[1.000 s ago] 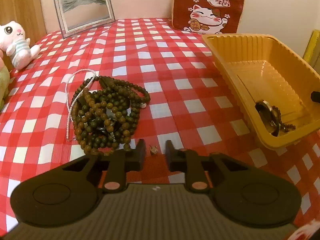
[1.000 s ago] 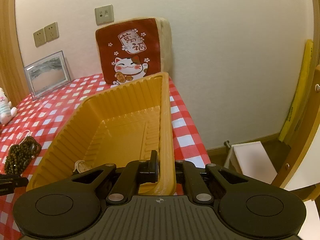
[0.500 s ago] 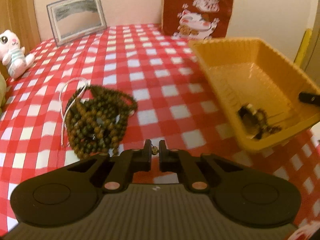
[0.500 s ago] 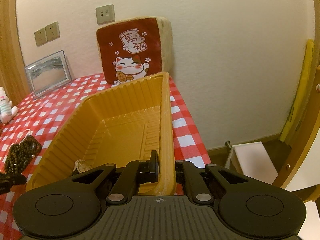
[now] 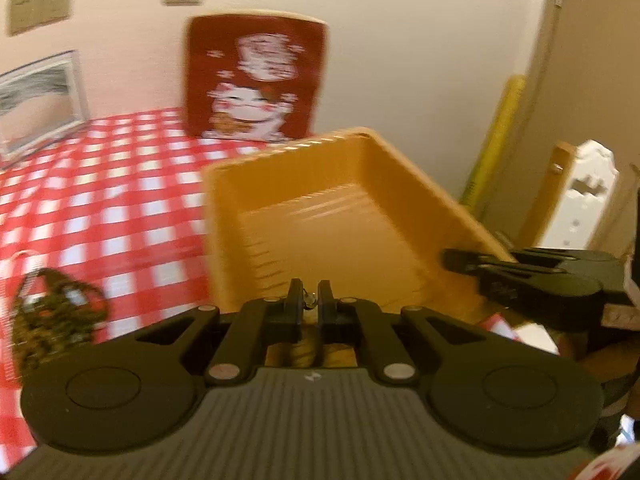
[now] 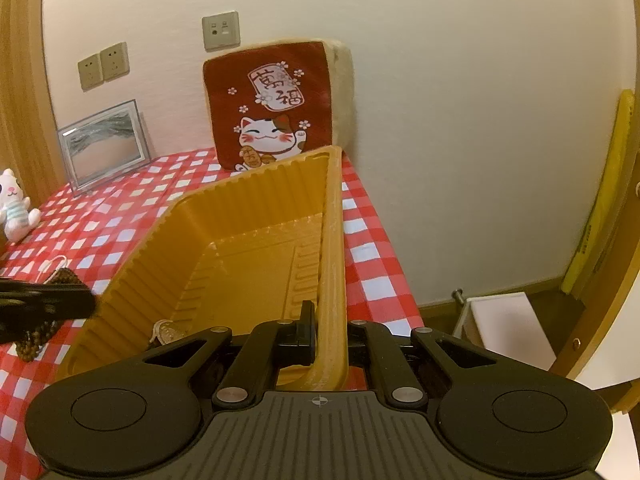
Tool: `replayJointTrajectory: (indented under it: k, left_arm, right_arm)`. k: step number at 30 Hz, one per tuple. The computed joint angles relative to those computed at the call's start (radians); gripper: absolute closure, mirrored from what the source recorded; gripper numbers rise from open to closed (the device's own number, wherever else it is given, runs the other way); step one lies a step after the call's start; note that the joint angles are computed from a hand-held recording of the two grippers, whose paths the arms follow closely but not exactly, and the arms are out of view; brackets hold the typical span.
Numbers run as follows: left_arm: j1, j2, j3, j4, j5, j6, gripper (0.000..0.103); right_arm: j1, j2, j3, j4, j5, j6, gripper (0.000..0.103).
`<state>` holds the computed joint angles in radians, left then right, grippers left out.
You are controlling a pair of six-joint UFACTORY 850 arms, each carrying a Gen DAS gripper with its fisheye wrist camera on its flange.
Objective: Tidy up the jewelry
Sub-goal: 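Carry the piece into the orange tray and open the left tool, then lower the left tool onto the dark bead strands and close on them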
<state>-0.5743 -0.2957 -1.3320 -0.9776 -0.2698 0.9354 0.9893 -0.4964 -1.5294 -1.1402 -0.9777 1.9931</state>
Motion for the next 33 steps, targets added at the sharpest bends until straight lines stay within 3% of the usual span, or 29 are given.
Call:
replayJointTrajectory:
  k: [4,10,14,18,25,28,33]
  left_arm:
    - [-0.021,-0.052,-0.051,-0.012,-0.057,0.012,0.098]
    - [-0.042,-0.115,-0.120,0.076,-0.110,-0.104,0.097]
    - [-0.046,-0.122,-0.128,0.107,-0.105,-0.148,0.096]
    - [-0.041,-0.104,-0.118,0.076,-0.091,-0.119,0.084]
    - [-0.007,-0.025,-0.045,-0.007,-0.030,-0.072,0.082]
    - [0.019,0.014,-0.001,0.069,0.012,-0.172,0.082]
    - [0.073,0.069,0.071,0.448,0.058,-0.593,0.082]
  right_arm:
    - [0.001,-0.001,-0.002,0.000,-0.001,-0.002,0.098]
    - [0.002,-0.001,-0.003,0.002,-0.002,-0.002,0.098]
    - [0.005,-0.003,-0.007,0.005,-0.008,-0.001,0.098]
    - [0.004,-0.004,-0.008,0.004,-0.011,0.002,0.098]
    - [0.003,-0.004,-0.007,0.004,-0.013,0.005,0.098]
    - [0.004,-0.005,-0.010,0.005,-0.015,0.004,0.098]
    - [0.003,-0.006,-0.010,0.007,-0.017,0.004,0.098]
